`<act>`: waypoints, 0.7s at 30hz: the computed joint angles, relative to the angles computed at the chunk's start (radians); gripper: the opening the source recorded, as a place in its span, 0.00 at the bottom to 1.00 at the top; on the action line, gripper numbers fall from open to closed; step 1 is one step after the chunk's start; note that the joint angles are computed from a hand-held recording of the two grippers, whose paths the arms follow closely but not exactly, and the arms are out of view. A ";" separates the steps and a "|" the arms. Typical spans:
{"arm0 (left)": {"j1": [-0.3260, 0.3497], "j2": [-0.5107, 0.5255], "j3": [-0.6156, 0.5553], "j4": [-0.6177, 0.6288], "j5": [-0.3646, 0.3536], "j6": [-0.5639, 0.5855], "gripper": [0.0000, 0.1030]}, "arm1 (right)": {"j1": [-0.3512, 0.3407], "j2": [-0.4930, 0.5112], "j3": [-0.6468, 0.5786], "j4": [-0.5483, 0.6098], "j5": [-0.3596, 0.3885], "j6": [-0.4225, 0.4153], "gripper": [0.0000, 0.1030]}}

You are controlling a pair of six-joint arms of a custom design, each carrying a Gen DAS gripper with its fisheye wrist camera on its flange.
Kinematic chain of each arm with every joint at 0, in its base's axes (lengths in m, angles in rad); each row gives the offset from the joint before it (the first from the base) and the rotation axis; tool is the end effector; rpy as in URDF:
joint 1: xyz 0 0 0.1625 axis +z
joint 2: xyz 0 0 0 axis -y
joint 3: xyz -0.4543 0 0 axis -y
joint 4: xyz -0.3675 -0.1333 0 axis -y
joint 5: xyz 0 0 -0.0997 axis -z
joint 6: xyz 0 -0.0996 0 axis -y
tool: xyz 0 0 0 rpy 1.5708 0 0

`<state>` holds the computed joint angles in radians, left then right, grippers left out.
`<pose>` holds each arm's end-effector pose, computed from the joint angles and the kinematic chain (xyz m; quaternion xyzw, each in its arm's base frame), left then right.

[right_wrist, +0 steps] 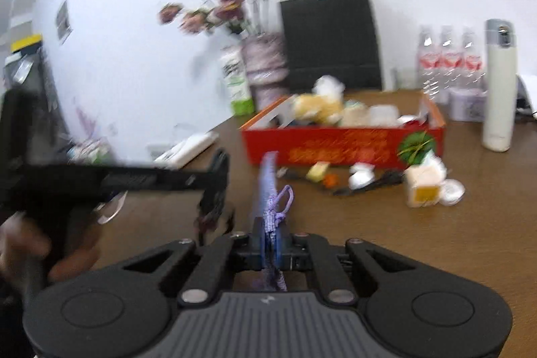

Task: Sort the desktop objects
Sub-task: 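Grasp the purple cloth with the right tool while the left tool grasps the black braided cable, then carry the cloth and cable into the red box and open both tools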

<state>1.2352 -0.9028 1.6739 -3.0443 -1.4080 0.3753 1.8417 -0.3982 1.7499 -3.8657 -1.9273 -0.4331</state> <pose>-0.0843 -0.6956 0.2524 0.2995 0.8871 -0.3413 0.0831 0.2643 -0.5833 0.0058 0.2267 -0.8507 0.4329 0.1937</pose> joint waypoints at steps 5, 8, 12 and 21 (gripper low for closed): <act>0.001 -0.025 0.031 -0.023 -0.015 -0.008 0.13 | 0.025 0.020 -0.014 -0.035 -0.088 0.012 0.04; 0.000 -0.033 0.050 -0.051 -0.019 0.001 0.13 | 0.025 0.029 -0.026 -0.054 -0.110 -0.009 0.04; -0.003 -0.021 0.014 -0.016 -0.018 -0.009 0.13 | 0.021 0.025 -0.034 -0.064 -0.107 -0.015 0.04; -0.040 0.112 -0.315 0.088 -0.023 0.063 0.13 | 0.016 0.008 -0.274 -0.010 -0.076 -0.163 0.04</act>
